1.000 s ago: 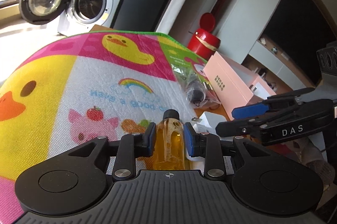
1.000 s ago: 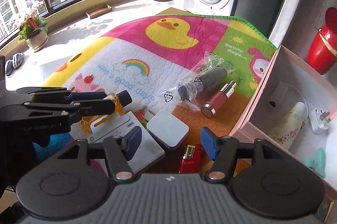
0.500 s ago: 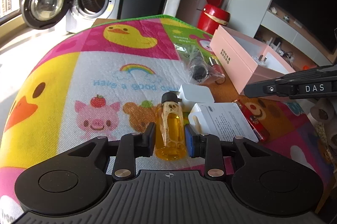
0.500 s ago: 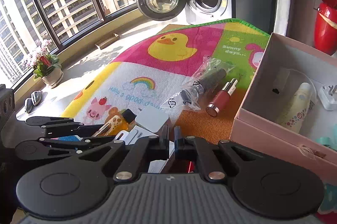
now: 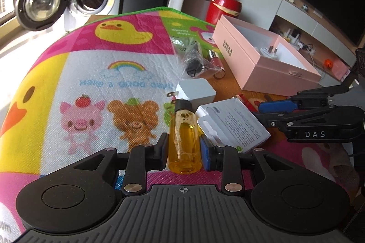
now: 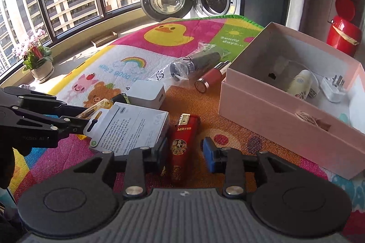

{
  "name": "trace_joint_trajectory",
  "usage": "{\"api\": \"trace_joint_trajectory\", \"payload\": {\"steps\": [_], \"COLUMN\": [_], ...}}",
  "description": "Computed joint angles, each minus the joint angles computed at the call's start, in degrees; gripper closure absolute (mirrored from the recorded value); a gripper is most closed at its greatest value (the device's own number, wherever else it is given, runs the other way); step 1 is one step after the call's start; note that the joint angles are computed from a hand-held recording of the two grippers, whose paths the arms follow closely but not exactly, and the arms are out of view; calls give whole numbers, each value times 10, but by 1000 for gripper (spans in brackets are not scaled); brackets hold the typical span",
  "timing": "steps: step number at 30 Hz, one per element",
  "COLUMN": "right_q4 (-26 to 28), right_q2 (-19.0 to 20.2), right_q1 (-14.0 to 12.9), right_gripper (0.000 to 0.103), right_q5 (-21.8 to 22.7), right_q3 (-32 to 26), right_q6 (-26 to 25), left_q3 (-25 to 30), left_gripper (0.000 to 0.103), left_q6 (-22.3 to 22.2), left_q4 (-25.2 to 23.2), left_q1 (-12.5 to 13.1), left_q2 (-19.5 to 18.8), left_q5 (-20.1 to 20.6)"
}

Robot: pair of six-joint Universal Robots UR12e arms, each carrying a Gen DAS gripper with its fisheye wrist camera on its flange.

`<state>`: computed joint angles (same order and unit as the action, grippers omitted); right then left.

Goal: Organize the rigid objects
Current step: 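Grasp the red lighter with the right gripper while the left holds the amber bottle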

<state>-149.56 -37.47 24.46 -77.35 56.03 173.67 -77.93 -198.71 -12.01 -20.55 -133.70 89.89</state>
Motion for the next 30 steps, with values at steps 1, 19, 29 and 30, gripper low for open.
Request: {"api": "trace_joint_trajectory", "payload": {"steps": [1, 19, 29, 30], "right_q4": [14, -54, -167, -183], "right_q2": [6, -47, -124, -130], "right_q1": [1, -1, -26, -27], "right_gripper": [67, 81, 81, 81], "right_q5": [-3, -27, -41, -46], "right_q3": [-11, 87, 199, 209], "right_q6": [-1, -28, 52, 54], "left_q3": [4, -1, -21, -17], "left_gripper": [70, 71, 98, 95], "left_q6": [-2, 83, 183, 187], "left_q4": [-9, 3, 93, 99], "left_q1": [0, -1, -14, -16], "left_q2": [0, 1, 33, 32], "left_q5": [4, 30, 8, 10]}}
